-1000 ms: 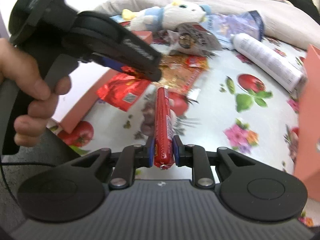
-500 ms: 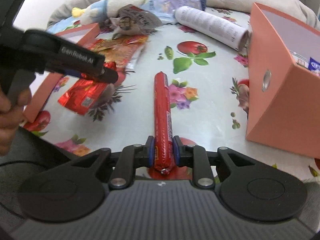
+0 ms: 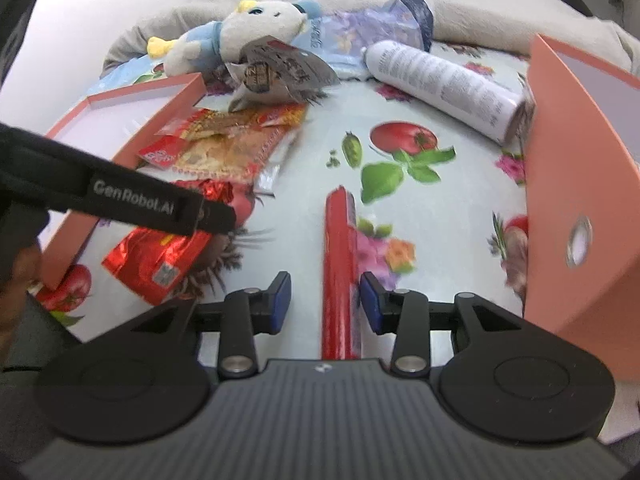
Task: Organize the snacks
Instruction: 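Lift the red foil candy and red sausage and carry both toward the pink box, then lower the candy and sausage into the pink box and open both tools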
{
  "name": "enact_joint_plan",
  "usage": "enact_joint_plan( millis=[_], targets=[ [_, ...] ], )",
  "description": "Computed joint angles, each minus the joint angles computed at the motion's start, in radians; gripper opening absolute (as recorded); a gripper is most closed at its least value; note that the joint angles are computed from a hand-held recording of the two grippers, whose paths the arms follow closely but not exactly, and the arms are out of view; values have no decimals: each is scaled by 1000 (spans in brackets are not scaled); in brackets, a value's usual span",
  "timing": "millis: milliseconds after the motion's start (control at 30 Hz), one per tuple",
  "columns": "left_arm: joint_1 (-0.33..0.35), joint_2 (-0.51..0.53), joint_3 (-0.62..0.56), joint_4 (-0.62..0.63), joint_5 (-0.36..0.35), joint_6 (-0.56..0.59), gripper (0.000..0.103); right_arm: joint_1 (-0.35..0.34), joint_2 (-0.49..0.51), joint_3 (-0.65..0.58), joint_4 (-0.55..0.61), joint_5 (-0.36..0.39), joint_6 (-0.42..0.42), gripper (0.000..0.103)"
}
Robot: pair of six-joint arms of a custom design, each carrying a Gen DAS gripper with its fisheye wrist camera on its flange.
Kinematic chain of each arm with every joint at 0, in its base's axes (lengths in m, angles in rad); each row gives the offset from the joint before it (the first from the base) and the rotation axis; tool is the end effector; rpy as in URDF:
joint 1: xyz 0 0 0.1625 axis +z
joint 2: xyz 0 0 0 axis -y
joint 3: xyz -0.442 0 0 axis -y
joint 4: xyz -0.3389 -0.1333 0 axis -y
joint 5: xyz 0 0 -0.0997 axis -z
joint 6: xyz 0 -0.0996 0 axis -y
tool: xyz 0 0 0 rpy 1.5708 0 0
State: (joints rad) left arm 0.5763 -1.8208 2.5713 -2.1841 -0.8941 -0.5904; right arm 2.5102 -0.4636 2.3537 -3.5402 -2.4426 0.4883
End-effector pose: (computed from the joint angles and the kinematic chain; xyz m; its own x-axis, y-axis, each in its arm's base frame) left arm -0.0834 -0.2876 0.2691 -0.7557 0.2813 -0.5915 0.4935 0.8383 -0.2317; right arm 0.3513 -0.1862 -0.0176 -0.7561 -0.1510 0.6367 -0.5095 0.7465 -0.4279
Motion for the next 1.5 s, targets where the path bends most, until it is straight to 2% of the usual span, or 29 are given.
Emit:
enact_joint_plan(
  millis=[67,133,200,300,467,667,800,900,1067,1167,1267,1433,1500],
  targets=[
    [-16,-11,-6,27,-2,-14,60,-3,-11,-19,55,0,1,41],
    [-33,-19,-15,59,-4,-31,60,-6,0,-23,20,1,-10,36],
    [-47,-27,-23,86,-8,-43,59,-8,1,-37,68,-14,12,24],
    [-77,-52,-32,134,-7,-77,59,-5,6,-37,67,-22,17,23],
    [-130,-113,-46,225,-15,-133,59,13,-16,-28,109,-46,76,23],
    [-203,-188,-51,323,-57,-194,59,48,-61,-7,210,-86,227,23],
    [-250,-235,-57,367,-91,-223,59,94,-116,2,337,-123,367,23],
    [-301,-269,-72,421,-100,-263,59,120,-155,10,397,-123,457,23],
    [-354,-302,-97,485,-94,-327,59,159,-202,1,499,-153,531,23],
    [-343,-288,-104,475,-97,-316,59,167,-224,-3,539,-166,568,23],
    [-303,-252,-104,419,-100,-275,59,165,-239,-3,541,-168,579,23],
    [-188,-127,-105,226,-108,-144,59,132,-264,0,513,-177,569,23],
    [-131,-59,-118,138,-114,-89,59,106,-277,-1,482,-176,532,23]
  ],
)
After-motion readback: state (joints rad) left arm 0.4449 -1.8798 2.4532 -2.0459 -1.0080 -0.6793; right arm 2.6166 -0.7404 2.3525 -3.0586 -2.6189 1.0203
